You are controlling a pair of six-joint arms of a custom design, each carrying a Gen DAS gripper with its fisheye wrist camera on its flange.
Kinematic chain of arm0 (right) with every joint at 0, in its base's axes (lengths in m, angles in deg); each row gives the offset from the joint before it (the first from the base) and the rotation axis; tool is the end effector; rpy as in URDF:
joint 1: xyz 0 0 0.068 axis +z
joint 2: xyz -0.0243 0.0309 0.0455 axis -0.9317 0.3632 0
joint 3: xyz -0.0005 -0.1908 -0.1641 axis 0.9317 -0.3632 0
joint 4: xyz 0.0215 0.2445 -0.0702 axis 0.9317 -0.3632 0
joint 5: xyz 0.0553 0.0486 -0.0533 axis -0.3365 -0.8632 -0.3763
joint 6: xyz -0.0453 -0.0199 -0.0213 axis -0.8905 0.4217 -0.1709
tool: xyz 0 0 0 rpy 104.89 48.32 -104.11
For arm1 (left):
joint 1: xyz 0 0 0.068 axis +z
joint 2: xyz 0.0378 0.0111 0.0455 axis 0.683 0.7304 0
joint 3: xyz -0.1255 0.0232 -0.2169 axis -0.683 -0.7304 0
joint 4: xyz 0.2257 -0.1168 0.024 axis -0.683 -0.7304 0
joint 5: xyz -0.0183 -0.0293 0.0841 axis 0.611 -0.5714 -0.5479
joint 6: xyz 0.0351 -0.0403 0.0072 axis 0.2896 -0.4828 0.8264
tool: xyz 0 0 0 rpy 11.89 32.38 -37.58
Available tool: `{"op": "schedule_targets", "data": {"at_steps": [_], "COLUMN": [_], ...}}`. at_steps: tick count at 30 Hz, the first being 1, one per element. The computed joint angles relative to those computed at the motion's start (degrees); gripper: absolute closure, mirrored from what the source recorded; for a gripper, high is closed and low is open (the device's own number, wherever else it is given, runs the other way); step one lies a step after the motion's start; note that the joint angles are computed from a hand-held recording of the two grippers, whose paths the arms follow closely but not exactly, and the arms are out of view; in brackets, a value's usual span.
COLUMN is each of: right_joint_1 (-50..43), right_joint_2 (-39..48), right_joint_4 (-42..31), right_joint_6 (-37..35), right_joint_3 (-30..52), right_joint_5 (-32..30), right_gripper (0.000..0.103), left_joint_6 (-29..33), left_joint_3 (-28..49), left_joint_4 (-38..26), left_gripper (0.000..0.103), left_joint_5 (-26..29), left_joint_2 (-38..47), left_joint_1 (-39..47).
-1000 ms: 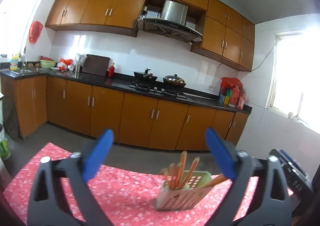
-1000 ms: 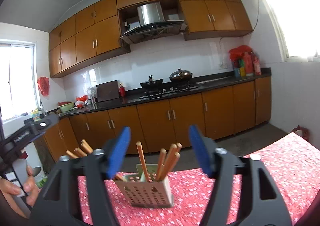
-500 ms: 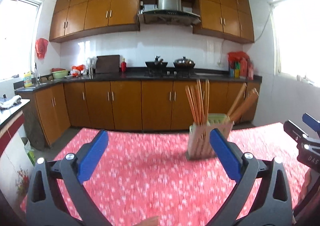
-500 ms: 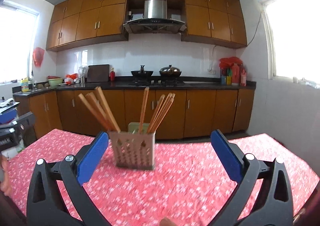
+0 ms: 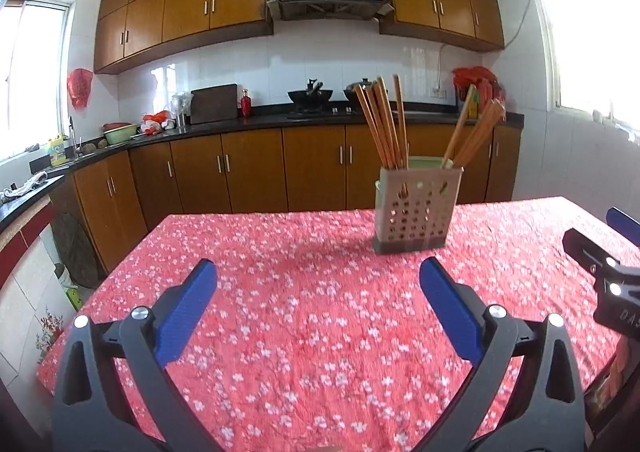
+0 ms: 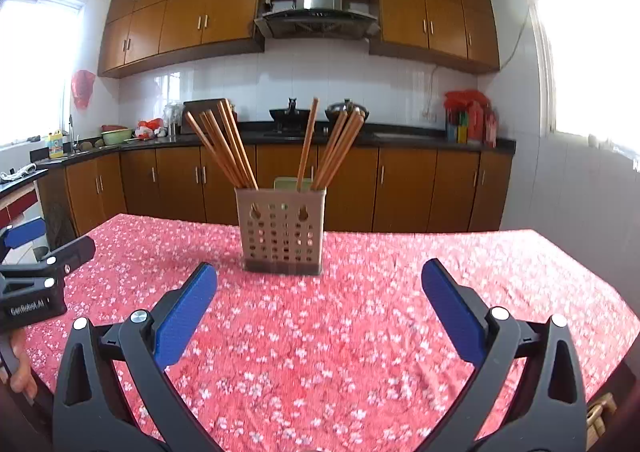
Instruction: Organize utensils
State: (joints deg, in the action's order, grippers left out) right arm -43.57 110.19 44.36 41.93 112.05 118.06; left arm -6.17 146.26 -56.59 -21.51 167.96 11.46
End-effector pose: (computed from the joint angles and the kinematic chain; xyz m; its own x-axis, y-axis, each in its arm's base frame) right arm 0.2446 0.0901 0.2371 -0.2721 0.0968 -0.9574 0.2748 0.9613 0.0191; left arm 0.3594 -0.2120 0.2400 -0.3210 0.1681 -0.9320 0.3307 0.9421 0.0561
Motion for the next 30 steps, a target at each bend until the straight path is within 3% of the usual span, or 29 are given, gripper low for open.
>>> {"op": "schedule_targets", "data": {"at_steps": [11,30], "right_joint_1": [-0.8,-1.1], "right_joint_2": [1.2,1.9], "right_joint_4": [-1.6,-2.8], "right_joint_6": [5.1,6.5], "right_joint_3": [-1.1,-1.1], "right_joint_5": [-1.2,-1.5], "right_gripper": [0.002,0.002], "left_joint_6": [-2.1,-1.9], "left_joint_3": [0.1,-0.1], "left_joint_4": [-1.2,-1.3], "left_gripper": [0.004,0.004], "left_joint_5": [1.3,0.9], "left_joint_2": [1.4,2.2], "left_joint_1": [0.2,-0.5]}}
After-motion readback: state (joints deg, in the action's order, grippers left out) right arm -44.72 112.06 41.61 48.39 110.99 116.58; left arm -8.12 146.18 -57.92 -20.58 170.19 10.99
